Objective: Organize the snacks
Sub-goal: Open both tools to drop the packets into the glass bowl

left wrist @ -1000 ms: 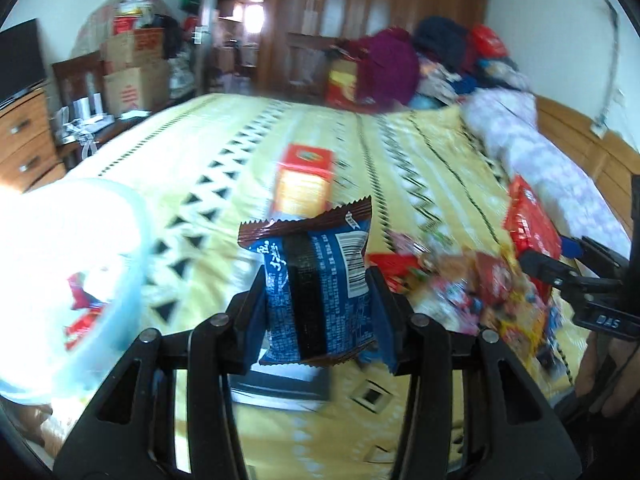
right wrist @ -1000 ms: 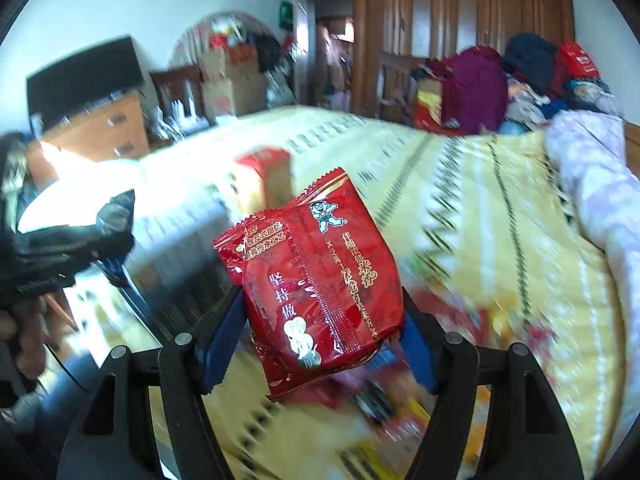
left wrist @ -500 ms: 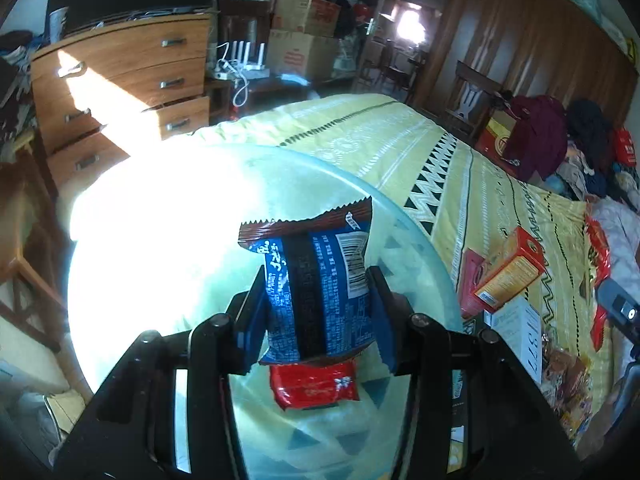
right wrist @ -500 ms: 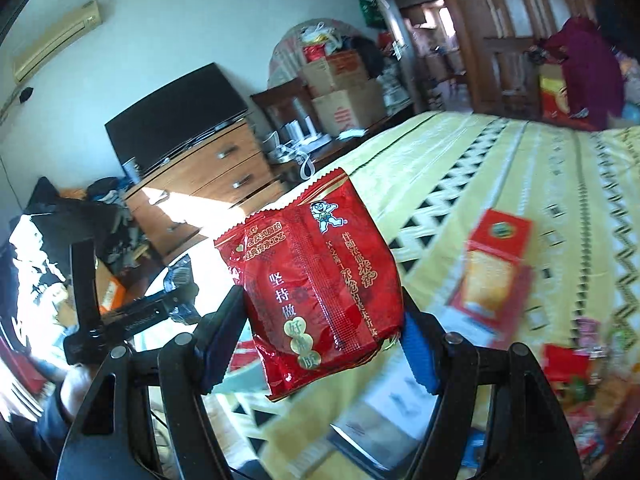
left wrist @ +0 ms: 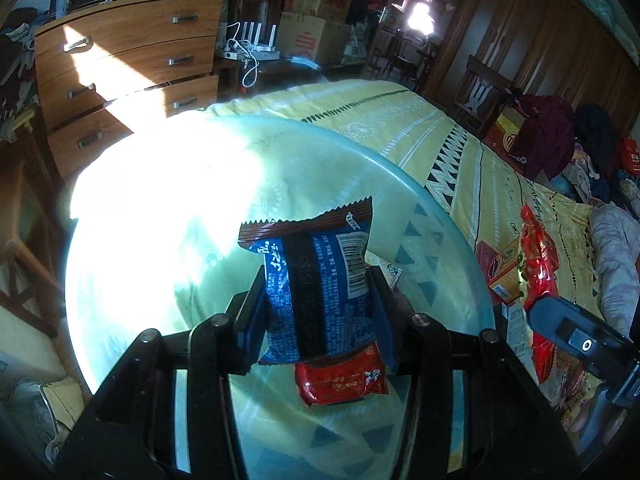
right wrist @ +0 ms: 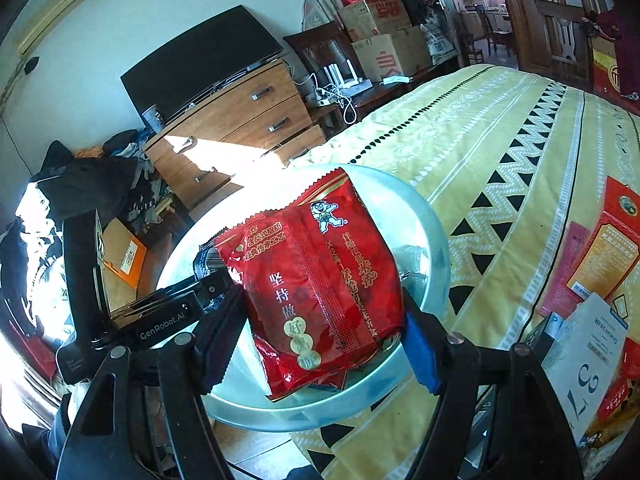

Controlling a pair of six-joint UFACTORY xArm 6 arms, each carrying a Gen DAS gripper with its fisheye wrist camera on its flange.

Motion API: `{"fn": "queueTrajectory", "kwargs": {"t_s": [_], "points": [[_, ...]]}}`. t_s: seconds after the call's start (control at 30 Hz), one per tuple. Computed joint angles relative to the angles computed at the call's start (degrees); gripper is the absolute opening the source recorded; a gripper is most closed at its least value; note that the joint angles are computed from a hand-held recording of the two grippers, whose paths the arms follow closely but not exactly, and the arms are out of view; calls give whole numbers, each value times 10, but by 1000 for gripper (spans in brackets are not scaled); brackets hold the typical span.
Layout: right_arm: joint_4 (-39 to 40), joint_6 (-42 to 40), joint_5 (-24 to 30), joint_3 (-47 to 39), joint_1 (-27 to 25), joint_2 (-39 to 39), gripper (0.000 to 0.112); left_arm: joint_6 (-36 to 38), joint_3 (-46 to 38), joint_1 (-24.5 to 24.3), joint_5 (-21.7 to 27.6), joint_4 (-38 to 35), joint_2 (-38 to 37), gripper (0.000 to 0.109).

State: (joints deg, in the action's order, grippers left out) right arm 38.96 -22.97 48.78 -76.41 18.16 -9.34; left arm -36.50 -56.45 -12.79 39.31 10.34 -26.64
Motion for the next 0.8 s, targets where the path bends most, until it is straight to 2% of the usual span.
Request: {"fn": "queueTrajectory", "kwargs": {"t_s": [0.23, 0.37, 0.5, 0.57, 0.67, 0.73, 0.8], "points": [[-5, 12, 3, -1, 8, 16, 82, 20, 3, 10, 14, -19, 5, 50], [-8, 23, 5, -7, 5, 21, 88, -5, -2, 8, 16, 16, 3, 77], [-13, 22, 0, 1, 0, 3, 89, -27, -4, 6, 19, 44, 1, 81], [-19, 14, -12, 18, -2, -25, 89, -47, -5, 1, 20, 70, -1, 81], [-36, -6, -47, 86, -19, -105, 90, -94, -3, -17, 13, 120, -14, 81], [-60, -17, -73, 160, -46, -185, 90, -129, -8, -46, -2, 171, -24, 81], [-74, -21, -75, 224, -89, -255, 93, -151, -24, -92, -18, 226, -27, 82]]}}
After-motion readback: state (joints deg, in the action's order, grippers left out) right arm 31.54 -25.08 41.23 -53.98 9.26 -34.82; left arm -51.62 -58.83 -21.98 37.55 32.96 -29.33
